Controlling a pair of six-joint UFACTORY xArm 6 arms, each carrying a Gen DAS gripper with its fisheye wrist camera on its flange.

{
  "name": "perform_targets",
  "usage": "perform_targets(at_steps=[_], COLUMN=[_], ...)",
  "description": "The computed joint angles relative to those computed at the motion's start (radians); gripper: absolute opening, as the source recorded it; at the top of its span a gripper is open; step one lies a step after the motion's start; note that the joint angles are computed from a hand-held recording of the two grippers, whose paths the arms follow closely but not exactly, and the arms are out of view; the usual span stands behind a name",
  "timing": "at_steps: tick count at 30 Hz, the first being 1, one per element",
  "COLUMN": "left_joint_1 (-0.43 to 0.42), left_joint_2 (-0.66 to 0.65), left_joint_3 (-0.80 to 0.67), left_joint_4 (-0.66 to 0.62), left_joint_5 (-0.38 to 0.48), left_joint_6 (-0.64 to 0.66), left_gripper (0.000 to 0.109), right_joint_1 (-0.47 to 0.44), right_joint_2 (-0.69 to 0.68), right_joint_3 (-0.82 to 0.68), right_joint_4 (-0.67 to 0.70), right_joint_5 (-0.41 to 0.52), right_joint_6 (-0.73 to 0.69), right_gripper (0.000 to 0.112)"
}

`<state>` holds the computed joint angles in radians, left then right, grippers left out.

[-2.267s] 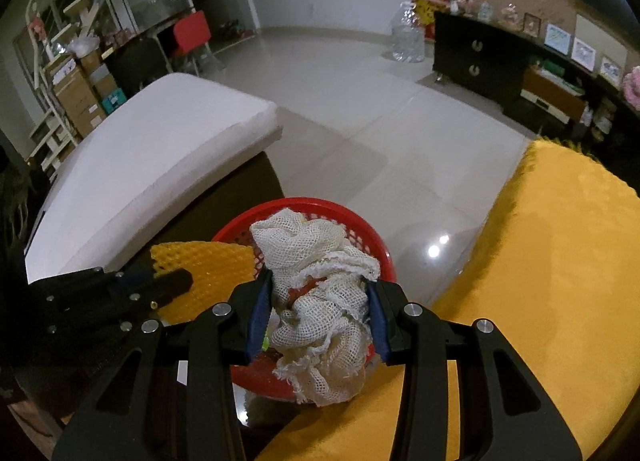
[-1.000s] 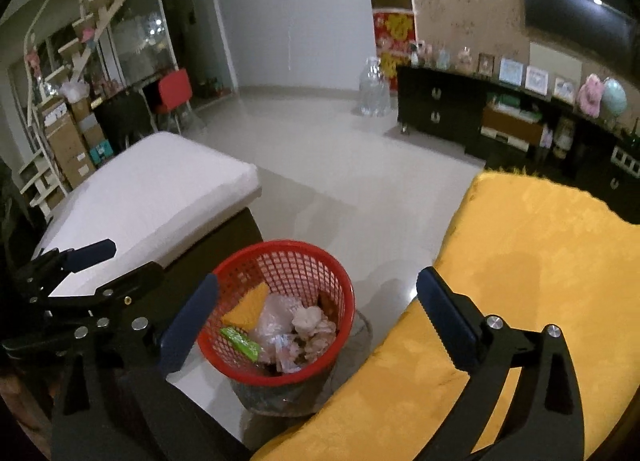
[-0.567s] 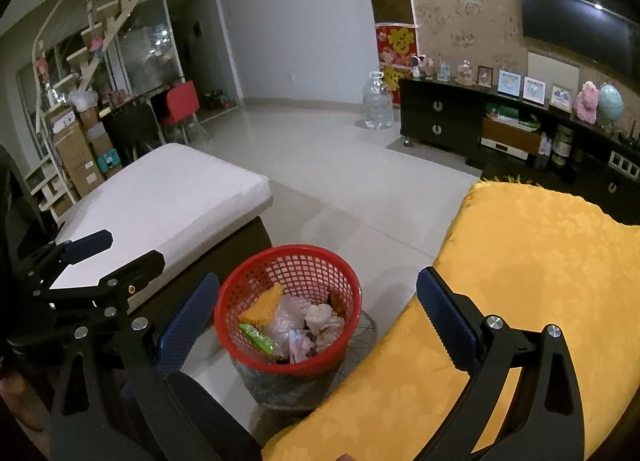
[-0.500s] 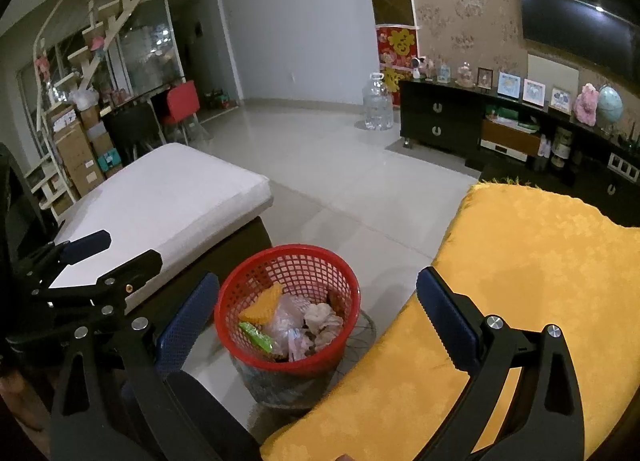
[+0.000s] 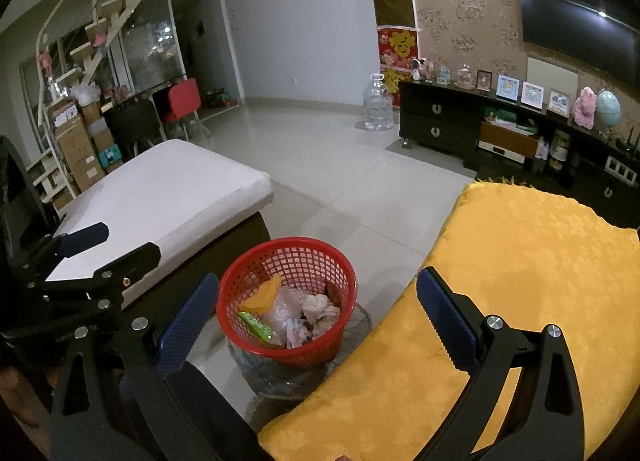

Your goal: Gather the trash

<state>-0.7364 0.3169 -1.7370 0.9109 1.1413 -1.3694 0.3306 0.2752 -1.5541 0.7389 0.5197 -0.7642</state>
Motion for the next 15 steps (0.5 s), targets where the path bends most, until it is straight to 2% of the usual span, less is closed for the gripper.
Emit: perform_targets(at_steps=[15], left_joint_1=[-0.005], left_joint_2=[-0.003], left_joint_3=[-0.001], left_joint_4=[0.001], left_joint_5=[0.006], left_joint_6=[-0.004], left_gripper=[0.087], right_joint_1=[-0.004], right_joint_2=[-0.009], right_joint_3=[0.008], right_joint_4=[-0.009], right_joint_5=[-0.001], right_joint_6=[0.003], right_gripper=[0.096])
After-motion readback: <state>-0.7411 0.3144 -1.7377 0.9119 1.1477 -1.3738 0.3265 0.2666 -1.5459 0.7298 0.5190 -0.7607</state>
